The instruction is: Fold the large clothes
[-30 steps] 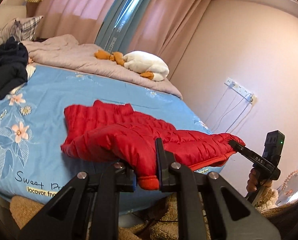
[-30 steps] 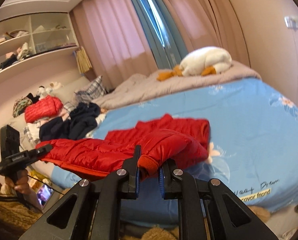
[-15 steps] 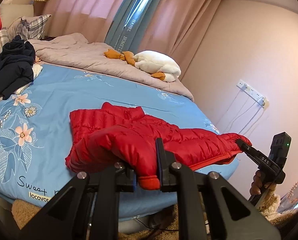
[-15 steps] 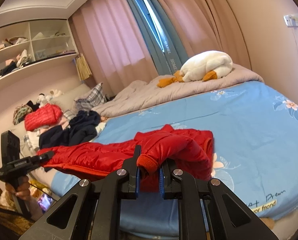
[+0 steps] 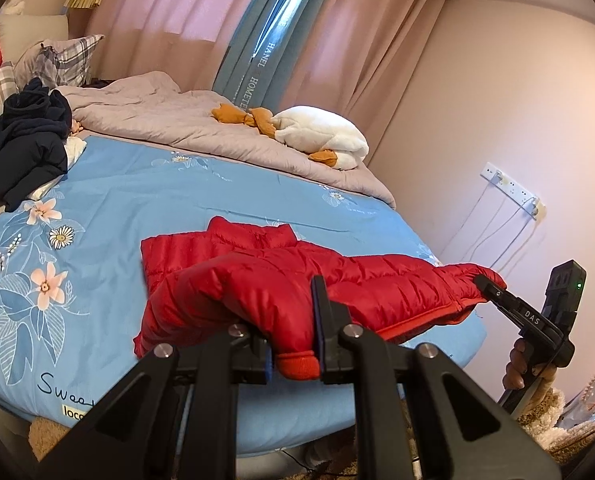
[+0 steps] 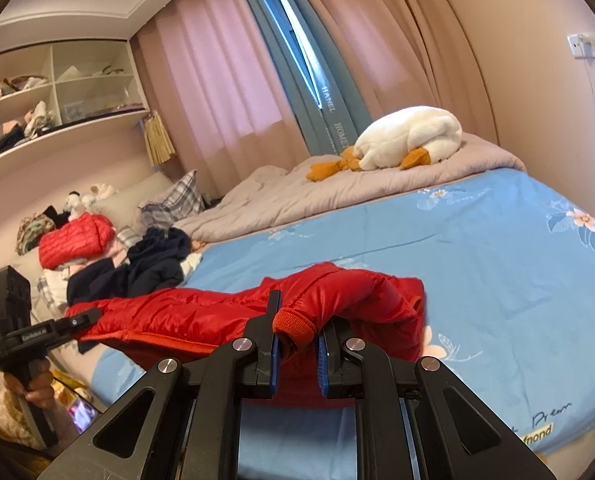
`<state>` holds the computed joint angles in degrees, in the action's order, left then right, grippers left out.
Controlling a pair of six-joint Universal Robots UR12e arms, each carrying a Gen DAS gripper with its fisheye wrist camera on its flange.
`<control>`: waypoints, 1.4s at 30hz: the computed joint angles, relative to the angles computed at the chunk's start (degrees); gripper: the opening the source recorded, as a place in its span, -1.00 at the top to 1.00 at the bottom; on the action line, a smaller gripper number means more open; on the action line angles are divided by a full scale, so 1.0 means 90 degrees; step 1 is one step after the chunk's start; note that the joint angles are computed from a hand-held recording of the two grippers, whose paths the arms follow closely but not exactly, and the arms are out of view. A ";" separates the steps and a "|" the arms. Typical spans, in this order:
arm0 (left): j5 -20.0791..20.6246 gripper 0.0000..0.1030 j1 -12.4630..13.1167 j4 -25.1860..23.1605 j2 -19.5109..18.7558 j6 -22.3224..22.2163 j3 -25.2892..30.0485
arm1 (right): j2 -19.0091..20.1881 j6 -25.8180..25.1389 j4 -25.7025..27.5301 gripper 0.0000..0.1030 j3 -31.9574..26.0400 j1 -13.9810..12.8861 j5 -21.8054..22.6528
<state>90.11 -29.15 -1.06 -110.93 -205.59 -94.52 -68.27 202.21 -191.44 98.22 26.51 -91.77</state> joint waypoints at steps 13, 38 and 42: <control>-0.0011 0.71 0.0066 0.0057 -0.0143 -0.0163 0.0220 | 0.0136 0.0114 -0.0024 0.70 -0.0219 -0.0027 -0.0076; 0.0072 0.70 0.0103 -0.0013 -0.0335 -0.0054 0.0536 | 0.0278 0.0253 0.0007 0.70 -0.0423 -0.0062 -0.0093; 0.0052 0.69 0.0132 -0.0056 -0.0377 -0.0054 0.0605 | 0.0300 0.0289 0.0044 0.70 -0.0471 -0.0065 -0.0078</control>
